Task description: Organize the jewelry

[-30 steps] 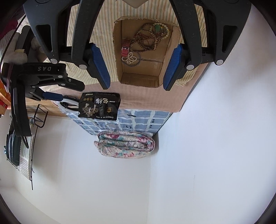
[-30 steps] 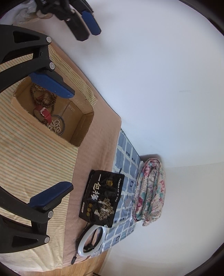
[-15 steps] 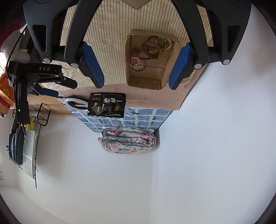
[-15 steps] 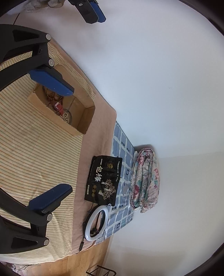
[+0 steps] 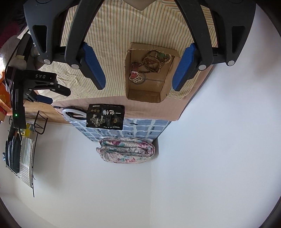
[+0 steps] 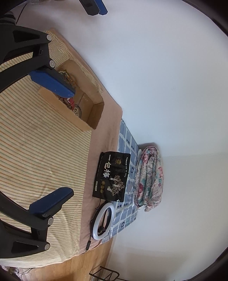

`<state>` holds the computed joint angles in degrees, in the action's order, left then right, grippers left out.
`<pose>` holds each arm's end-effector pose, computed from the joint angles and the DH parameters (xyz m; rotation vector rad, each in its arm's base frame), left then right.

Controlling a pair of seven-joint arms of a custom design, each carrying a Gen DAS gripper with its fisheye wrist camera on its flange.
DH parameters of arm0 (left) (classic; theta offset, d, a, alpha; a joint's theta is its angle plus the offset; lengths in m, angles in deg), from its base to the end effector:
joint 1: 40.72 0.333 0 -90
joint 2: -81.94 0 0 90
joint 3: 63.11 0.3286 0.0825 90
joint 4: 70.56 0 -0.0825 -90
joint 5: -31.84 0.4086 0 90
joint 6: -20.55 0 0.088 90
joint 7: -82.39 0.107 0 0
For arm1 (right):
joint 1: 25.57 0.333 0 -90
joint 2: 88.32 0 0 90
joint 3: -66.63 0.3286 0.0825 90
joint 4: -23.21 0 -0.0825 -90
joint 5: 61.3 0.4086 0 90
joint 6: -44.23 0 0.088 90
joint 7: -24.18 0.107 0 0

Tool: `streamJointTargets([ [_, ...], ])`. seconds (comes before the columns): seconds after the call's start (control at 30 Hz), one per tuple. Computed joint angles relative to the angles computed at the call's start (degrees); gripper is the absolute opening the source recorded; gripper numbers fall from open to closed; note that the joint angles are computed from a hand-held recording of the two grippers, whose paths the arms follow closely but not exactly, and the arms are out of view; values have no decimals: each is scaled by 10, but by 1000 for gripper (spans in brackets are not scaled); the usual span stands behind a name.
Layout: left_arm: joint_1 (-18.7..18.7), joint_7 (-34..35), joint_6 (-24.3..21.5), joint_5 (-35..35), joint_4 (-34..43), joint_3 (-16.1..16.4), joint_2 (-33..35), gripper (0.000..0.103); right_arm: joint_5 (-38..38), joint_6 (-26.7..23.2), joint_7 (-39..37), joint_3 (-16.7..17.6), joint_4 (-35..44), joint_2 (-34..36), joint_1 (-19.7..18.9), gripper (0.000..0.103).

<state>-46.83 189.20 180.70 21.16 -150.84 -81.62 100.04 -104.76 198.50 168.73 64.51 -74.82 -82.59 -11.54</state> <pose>0.6829 -0.2540 0.6766 -1.1671 1.9914 -1.2512 0.6485 0.1611 0.6258 -1.4431 1.7665 -0.9523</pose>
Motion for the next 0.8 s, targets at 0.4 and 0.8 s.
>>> streamJointTargets([
  [0.4, 5, -6, 10, -2, -26, 0, -15, 92, -18, 0, 16, 4, -19, -17, -5, 103],
  [0.8, -5, -42, 12, 30, -34, 21, -19, 102, -24, -3, 24, 13, -28, -25, -15, 103],
])
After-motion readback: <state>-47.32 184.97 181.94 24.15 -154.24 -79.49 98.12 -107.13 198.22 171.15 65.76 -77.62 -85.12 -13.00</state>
